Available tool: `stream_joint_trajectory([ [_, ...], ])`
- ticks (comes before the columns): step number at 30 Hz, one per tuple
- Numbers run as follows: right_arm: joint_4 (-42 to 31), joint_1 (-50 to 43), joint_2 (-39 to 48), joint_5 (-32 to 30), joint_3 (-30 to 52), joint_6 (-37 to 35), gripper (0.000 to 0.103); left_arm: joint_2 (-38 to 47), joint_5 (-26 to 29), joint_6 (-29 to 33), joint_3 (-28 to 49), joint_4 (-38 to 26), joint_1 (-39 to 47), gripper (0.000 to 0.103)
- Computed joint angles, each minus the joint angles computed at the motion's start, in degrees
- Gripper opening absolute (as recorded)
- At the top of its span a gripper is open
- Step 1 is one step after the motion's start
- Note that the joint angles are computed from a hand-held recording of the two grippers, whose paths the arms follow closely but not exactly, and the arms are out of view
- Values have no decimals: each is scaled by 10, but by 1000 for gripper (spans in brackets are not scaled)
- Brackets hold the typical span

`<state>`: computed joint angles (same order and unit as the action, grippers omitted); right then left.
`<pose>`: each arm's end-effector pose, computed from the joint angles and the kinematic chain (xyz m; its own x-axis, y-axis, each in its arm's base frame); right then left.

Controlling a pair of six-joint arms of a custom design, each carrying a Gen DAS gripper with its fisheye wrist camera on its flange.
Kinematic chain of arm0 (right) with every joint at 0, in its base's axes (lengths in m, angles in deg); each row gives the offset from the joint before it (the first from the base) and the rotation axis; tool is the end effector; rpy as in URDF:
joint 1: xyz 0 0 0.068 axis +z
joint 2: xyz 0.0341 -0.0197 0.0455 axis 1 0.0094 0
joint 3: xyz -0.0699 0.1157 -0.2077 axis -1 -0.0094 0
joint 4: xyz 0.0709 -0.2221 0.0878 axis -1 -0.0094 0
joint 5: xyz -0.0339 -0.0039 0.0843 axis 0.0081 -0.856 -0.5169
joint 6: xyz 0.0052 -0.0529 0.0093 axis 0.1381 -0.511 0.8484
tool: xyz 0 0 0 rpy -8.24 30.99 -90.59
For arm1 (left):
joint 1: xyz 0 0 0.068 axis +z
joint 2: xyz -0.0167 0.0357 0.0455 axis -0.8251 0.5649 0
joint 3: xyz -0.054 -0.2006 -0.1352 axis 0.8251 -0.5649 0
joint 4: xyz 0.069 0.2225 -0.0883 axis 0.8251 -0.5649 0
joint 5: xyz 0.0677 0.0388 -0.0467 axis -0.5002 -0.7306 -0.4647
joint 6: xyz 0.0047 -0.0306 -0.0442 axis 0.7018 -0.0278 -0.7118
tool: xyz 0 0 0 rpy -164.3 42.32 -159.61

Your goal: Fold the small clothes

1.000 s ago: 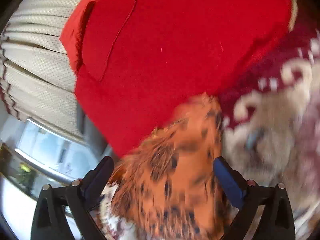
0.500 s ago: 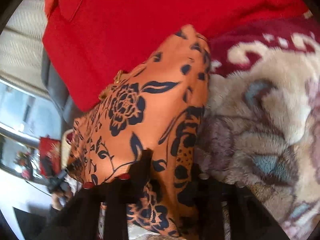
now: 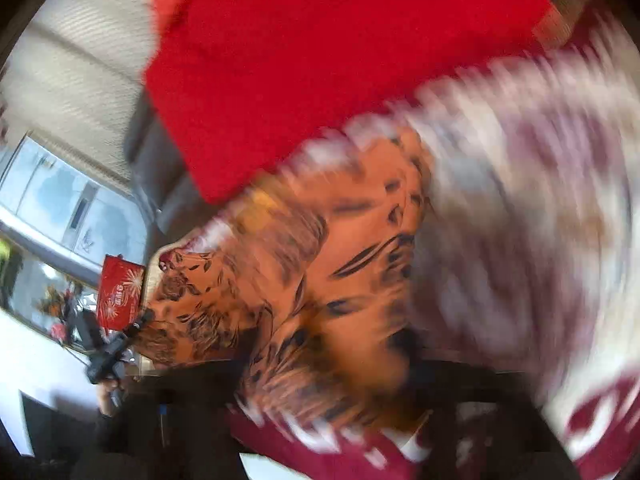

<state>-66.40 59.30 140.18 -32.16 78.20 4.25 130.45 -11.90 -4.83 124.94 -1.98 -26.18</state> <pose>0.1792 -0.0778 0.0971 -0.7976 0.5142 -0.3153 0.2380 0.7486 0.6188 0.2634 0.1316 0.1413 -0.8740 -0.0158 -0.4857 0.0877 0.9779 -0.1897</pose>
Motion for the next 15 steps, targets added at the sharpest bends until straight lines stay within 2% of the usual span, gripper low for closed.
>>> stream_joint_trajectory([
  [1, 7, -53, 5, -25, -31, -38, 86, 24, 35, 16, 7, -14, 34, 51],
  [2, -6, -109, -13, -69, -53, -84, 86, 29, 62, 19, 13, -24, 56, 52],
  [4, -74, -155, -65, -73, -47, -123, 88, 5, 72, 16, 18, -34, 74, 52],
  [5, -114, -176, -93, -69, -33, -153, 88, -10, 70, 15, 14, -18, 70, 52],
  [6, -118, -167, -104, -73, -18, -152, 88, -21, 71, 10, 14, 3, 62, 52],
  [8, -107, -132, -92, -68, 24, -121, 88, -14, 71, -6, 43, 3, 38, 52],
  [9, -78, -102, -79, -55, 40, -84, 88, 3, 72, -21, 66, -2, 20, 52],
  [10, -31, -43, -71, -35, 52, -26, 88, 15, 76, -28, 79, -1, 7, 52],
  [12, 33, 34, -9, 32, 102, 27, 87, 53, 61, -55, 110, 16, -32, 52],
  [13, 57, 62, 40, 71, 135, 39, 87, 83, 49, -69, 138, 21, -49, 52],
  [15, 43, 62, 111, 85, 206, 31, 86, 132, 26, -91, 189, 21, -73, 52],
])
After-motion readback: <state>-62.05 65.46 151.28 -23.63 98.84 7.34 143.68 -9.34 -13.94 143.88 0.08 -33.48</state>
